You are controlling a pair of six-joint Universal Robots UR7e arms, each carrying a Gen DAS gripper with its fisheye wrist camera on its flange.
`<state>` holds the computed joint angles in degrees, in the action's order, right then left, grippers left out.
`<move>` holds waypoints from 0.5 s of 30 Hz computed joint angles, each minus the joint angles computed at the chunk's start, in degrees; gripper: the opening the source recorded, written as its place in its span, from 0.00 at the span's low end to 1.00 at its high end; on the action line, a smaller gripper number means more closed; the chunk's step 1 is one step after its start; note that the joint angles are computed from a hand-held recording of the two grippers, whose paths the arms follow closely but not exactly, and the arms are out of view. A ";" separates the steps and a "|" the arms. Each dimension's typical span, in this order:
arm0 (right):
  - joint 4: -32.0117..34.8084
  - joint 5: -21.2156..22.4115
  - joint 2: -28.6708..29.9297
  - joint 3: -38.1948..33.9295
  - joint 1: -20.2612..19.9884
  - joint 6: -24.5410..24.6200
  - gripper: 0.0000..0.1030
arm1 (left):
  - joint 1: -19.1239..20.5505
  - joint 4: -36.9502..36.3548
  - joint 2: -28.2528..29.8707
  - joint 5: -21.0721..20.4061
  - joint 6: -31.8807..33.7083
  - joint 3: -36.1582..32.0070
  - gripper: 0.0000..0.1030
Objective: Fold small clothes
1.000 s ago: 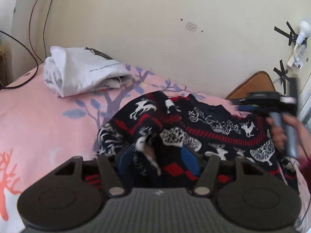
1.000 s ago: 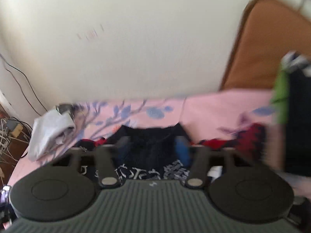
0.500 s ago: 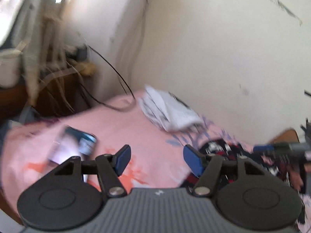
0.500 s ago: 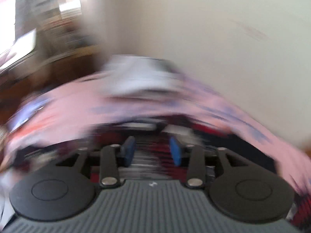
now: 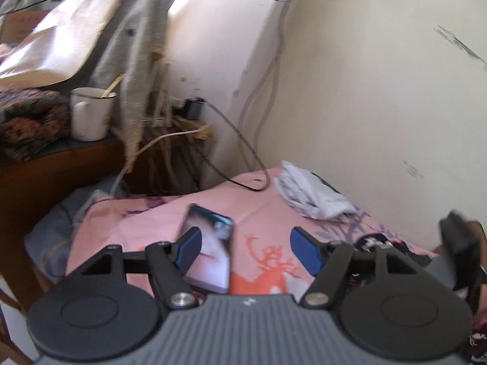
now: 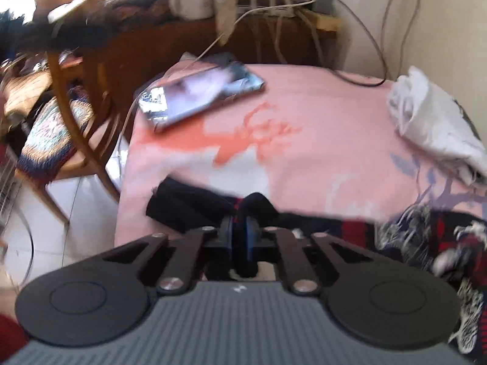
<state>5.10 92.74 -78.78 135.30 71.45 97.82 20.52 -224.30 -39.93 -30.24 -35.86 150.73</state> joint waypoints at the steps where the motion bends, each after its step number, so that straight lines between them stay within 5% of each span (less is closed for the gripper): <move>1: 1.62 -2.08 0.39 -1.50 1.35 1.97 0.10 | 0.32 -0.67 -0.10 0.34 -0.58 0.35 0.64; 3: 6.98 -8.14 1.62 -5.04 6.03 3.78 0.11 | 0.77 -2.20 -0.24 0.80 -1.32 0.72 0.63; 5: 9.60 -11.97 2.28 -8.67 11.61 12.51 0.11 | 0.44 -4.17 0.36 1.07 -1.46 1.10 0.64; 8: 13.59 -16.89 -0.59 -13.59 14.94 19.61 0.11 | -0.62 -6.43 1.60 1.40 -0.38 1.14 0.64; 11: 15.86 -19.84 -5.28 -17.05 12.76 22.55 0.11 | -0.19 -9.27 2.78 -0.55 3.44 0.05 0.64; 15: 20.76 -25.04 -13.09 -21.64 1.90 23.67 0.11 | 3.01 -8.33 2.85 -5.97 10.27 -4.68 0.64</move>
<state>25.86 67.70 -91.87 113.66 73.35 121.50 23.53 -232.63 -37.08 -36.20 -25.59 146.05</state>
